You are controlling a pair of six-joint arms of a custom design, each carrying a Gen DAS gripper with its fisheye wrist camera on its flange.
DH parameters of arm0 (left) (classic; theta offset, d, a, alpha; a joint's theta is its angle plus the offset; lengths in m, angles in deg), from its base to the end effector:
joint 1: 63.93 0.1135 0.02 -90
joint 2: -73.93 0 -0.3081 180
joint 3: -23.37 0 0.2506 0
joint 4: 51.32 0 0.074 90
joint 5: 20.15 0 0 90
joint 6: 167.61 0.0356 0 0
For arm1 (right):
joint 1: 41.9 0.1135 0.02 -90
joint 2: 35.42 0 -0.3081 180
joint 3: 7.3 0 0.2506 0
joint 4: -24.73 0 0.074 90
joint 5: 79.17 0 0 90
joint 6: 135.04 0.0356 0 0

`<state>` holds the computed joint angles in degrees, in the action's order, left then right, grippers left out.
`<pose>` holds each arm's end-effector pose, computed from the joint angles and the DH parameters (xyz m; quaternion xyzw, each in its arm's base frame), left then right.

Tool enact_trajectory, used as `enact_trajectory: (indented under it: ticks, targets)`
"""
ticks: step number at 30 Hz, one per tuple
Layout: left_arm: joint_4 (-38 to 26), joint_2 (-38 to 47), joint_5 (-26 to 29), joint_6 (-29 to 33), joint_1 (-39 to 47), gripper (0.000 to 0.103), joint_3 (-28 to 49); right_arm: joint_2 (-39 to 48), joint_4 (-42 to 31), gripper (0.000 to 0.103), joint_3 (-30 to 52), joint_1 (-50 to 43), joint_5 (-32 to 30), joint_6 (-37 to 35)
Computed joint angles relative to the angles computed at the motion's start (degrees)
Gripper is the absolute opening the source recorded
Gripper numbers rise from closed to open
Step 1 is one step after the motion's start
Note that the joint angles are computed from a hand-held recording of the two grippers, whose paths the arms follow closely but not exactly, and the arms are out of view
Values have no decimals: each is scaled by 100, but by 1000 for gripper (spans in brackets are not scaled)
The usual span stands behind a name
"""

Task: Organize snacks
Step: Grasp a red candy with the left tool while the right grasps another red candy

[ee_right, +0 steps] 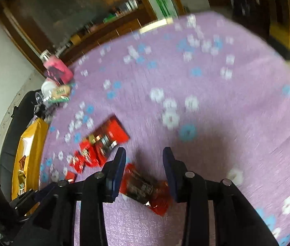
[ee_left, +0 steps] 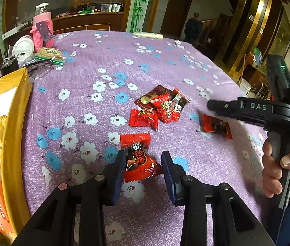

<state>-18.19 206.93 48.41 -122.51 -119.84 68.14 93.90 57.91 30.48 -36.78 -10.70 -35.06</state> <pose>0.1785 -0.2405 0.0005 0.0344 0.9384 -0.1139 0.3245 0.2625 0.0366 0.0101 -0.0108 0.9465 0.2133 0.2419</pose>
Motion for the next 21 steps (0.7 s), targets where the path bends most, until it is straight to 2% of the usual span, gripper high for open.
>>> enact_trajectory:
  ticks: [2, 4, 6, 9, 14, 15, 18, 21]
  targets:
    - [-19, 15, 20, -23, 53, 37, -9, -114, -215, 40, 1, 82, 95, -114]
    - [-26, 38, 31, -99, 125, 37, -30, -246, -490, 49, -18, 106, 63, -392]
    - [-4, 113, 195, -123, 244, 39, -36, -447, -747, 50, -113, 270, 292, -866]
    - [80, 132, 205, -108, 242, 45, -48, -519, -653, 51, -297, 443, 549, -1221]
    - [-231, 117, -79, -54, 105, 44, 92, -358, -190, 51, -497, 1021, 1376, -1398]
    - [-332, 106, -161, -76, 89, 37, 122, -330, -121, 49, -510, 1072, 1436, -1422]
    - [-272, 117, -172, -111, 117, 36, 93, -243, 142, 30, -563, 1236, 1606, -1344]
    - [-101, 136, -106, -142, 152, 36, 26, -176, 320, 28, -574, 1248, 1405, -1222]
